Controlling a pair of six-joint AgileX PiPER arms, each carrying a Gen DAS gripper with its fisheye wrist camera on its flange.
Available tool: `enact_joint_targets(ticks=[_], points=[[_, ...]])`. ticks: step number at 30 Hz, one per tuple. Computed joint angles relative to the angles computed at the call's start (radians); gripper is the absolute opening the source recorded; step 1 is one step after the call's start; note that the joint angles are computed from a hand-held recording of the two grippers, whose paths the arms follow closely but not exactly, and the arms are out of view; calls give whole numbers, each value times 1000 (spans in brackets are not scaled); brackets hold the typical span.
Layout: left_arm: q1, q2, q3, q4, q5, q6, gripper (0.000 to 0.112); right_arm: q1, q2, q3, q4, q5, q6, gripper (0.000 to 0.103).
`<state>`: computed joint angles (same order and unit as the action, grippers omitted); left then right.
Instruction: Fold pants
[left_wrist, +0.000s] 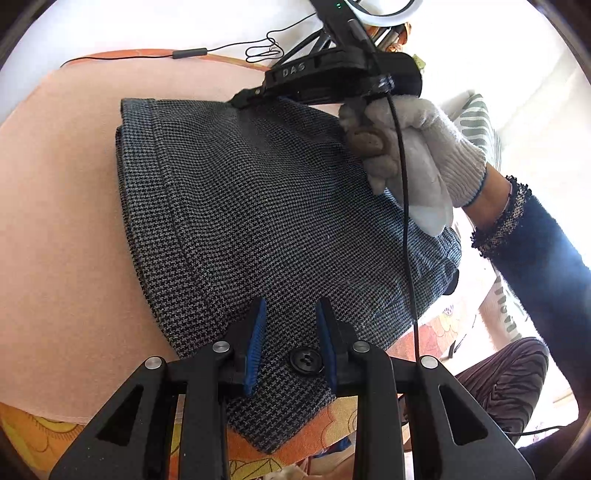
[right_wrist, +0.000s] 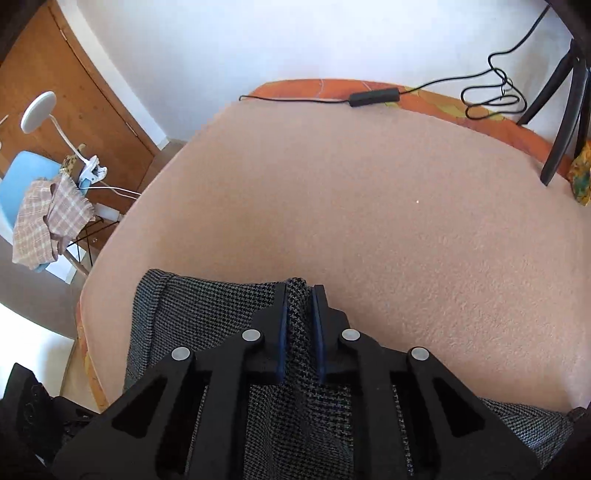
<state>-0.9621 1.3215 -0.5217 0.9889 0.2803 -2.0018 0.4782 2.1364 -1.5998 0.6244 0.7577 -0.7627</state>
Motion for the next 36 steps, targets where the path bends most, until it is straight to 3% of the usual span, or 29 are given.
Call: enact_joint_targets(ticks=[2,5,6,8,11,18,22,24,29,33,36], points=[[4,-14,-15,-123,27,130,27,15,22,-9,-59,-22,43,17],[-21,-42,-42,-137,103,148,28,-20,14,-16,11,27,59,25],[-28,-53,-53,-133,128,150,29,-52,-10,-3,55,52,30,28],[-40,-57,-83,-118,178,152,34,-97,-96,82,123,39,-43,43],[-41,-42,-139,-102,239,188,34,-207,-240,235,255,46,-175,52],[64,41,-249,-117,214,320,39,-514,-555,590,343,63,-343,59],[107,122,-344,-149,215,398,39,-751,-626,709,354,96,-440,60],[117,174,-396,-151,223,421,39,-889,-608,763,381,106,-513,60],[168,291,-490,-177,184,484,39,-1129,-440,767,395,236,-548,60],[227,371,-545,-237,125,542,39,-1185,-337,813,435,313,-627,60],[250,435,-598,-215,178,529,39,-1162,-311,862,482,300,-694,60]])
